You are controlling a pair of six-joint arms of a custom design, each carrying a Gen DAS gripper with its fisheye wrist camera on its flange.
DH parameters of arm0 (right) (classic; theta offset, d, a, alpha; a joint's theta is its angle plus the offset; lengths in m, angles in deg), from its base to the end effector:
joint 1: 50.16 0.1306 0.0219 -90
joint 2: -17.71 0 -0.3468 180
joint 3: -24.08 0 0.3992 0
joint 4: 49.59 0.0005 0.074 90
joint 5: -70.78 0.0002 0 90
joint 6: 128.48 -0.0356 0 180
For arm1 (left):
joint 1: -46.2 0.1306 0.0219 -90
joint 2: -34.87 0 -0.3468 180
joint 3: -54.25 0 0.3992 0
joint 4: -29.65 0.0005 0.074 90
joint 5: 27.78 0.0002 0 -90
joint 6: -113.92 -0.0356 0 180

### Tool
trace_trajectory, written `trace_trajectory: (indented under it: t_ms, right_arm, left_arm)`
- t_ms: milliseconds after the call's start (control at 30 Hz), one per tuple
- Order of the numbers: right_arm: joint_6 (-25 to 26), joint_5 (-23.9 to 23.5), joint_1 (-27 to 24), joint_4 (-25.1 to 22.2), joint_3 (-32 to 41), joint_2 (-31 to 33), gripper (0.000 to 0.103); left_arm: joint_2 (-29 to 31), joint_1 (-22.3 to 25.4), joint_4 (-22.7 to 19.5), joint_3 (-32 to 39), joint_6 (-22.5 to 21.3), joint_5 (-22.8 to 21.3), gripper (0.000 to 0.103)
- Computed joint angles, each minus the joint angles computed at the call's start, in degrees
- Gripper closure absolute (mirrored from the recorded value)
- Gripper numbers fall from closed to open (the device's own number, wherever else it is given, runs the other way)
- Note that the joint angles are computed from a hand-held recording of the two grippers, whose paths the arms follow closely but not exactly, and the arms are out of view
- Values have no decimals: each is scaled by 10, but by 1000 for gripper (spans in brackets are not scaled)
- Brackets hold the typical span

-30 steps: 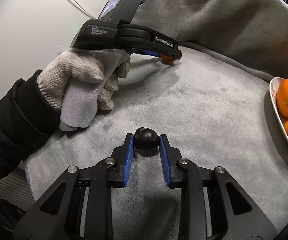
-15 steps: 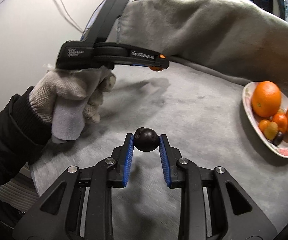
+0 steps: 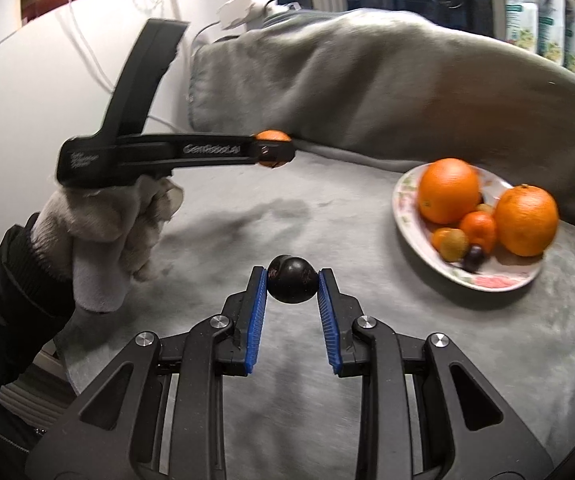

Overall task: Organize fruits
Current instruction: 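Lift and carry the plum with the right gripper while the left gripper carries the mandarin to the plate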

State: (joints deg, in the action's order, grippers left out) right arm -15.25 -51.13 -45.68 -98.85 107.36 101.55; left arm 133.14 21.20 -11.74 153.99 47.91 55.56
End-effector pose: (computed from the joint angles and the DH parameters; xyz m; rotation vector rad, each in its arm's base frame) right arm 0.4481 0.0535 0.3917 -0.7908 2.1935 0.5160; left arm 0.5042 -0.2311 0.4137 -0.0419 2.2819 -0.3211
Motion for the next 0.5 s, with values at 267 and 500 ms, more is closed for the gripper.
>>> trace_trajectory:
  t_ms: [267,500]
  right_arm:
    - [-10,-7,-36,11,12,2,76]
    - [-19,-15,-64,18,30,11,76]
  left_arm:
    - [12,-25,-2,25,-13,3,68]
    - [32,-43,-9,50,-22,5,68]
